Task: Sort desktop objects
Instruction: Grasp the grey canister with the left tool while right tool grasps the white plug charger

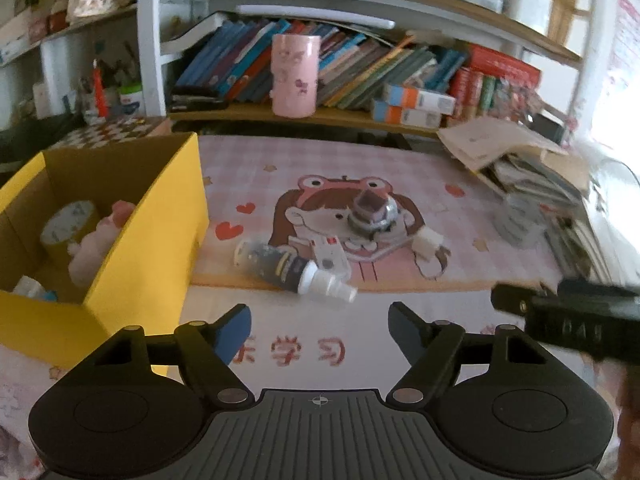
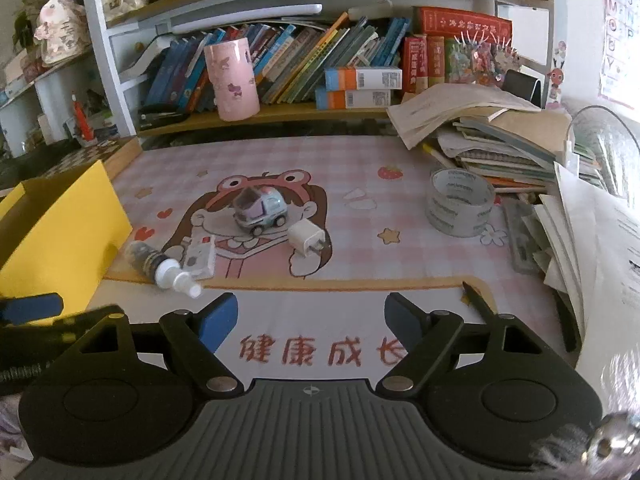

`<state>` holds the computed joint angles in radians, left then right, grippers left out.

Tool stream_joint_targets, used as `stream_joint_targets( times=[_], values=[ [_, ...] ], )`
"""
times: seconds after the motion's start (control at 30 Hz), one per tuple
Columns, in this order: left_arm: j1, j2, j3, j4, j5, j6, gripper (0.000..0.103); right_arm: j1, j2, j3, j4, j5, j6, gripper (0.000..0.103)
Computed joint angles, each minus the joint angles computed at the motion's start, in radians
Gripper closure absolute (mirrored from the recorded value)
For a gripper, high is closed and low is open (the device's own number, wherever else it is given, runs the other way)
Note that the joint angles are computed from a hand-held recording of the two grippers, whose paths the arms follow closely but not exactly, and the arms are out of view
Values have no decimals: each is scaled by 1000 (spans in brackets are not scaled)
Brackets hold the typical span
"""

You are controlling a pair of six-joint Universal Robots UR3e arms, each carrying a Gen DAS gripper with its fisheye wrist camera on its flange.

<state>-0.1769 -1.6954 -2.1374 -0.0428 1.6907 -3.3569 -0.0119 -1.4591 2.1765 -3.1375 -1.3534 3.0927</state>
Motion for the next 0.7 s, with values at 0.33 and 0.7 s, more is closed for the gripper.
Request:
stream_joint_targets(
  times=[0.33,0.7],
  values=[
    [2,-244,317,-203,109,-310,41,-31,221,-182,-3,71,-101,35],
    [90,-416,504,-296,67,-473,41,-4,485,-481,49,91,-214,44]
  ],
)
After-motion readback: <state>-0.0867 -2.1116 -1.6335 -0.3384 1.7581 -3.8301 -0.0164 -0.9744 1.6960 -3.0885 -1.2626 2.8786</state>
